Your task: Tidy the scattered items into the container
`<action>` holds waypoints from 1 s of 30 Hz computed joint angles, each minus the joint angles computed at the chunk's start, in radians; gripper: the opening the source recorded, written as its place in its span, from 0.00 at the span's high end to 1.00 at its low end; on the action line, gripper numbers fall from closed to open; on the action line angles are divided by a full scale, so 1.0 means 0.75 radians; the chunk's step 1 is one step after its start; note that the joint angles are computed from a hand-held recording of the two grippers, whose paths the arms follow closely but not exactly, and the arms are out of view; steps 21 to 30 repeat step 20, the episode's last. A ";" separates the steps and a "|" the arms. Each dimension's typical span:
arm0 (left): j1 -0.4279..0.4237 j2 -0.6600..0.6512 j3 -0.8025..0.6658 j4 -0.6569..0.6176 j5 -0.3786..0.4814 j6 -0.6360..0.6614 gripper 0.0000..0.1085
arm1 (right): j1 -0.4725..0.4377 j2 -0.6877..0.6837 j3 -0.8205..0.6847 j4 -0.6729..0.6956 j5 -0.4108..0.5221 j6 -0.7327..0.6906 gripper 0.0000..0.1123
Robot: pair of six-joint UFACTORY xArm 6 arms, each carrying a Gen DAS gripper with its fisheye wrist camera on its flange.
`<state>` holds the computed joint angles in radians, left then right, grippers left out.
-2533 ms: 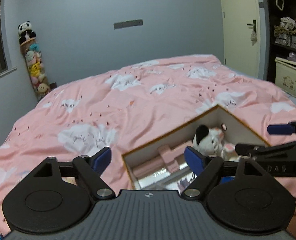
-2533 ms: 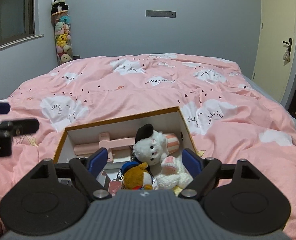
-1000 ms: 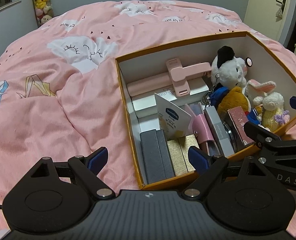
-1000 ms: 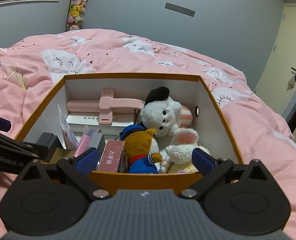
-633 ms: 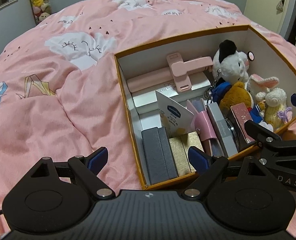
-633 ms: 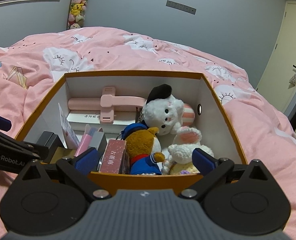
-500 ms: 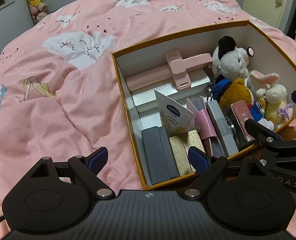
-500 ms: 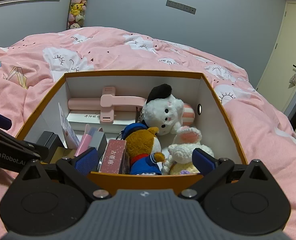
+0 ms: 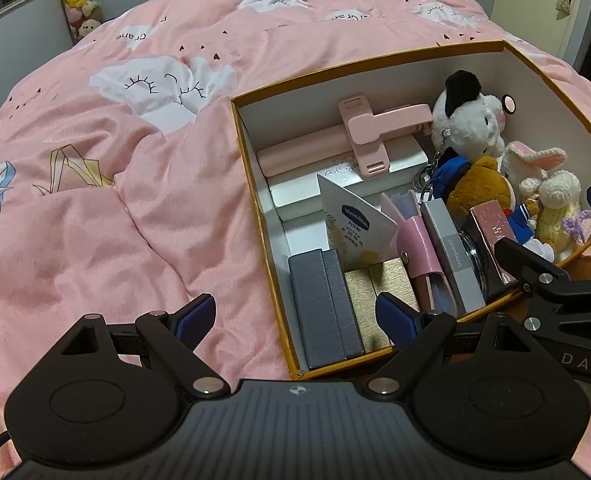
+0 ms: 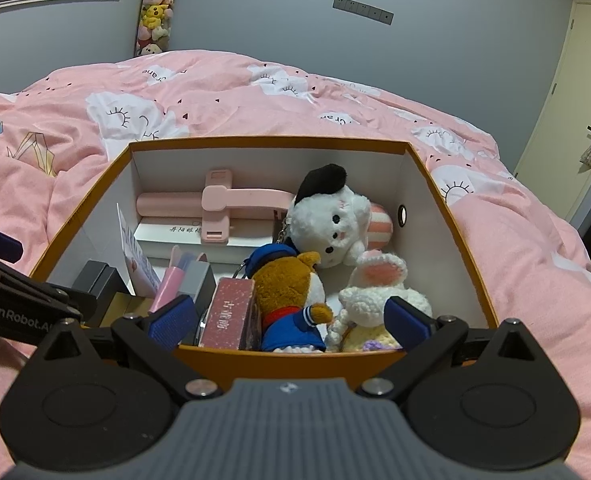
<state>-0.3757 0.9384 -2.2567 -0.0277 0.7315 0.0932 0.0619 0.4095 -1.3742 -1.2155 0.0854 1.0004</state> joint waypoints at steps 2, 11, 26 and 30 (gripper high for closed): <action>0.000 0.000 0.001 0.006 -0.001 -0.008 0.05 | 0.000 0.004 -0.002 0.017 0.000 -0.017 0.10; 0.001 0.003 0.003 0.022 -0.005 -0.024 0.05 | 0.000 0.006 -0.002 0.033 -0.003 -0.031 0.09; 0.002 0.001 0.011 0.031 -0.011 -0.033 0.05 | 0.000 0.009 -0.002 0.033 -0.004 -0.031 0.09; 0.002 0.001 0.011 0.031 -0.011 -0.033 0.05 | 0.000 0.009 -0.002 0.033 -0.004 -0.031 0.09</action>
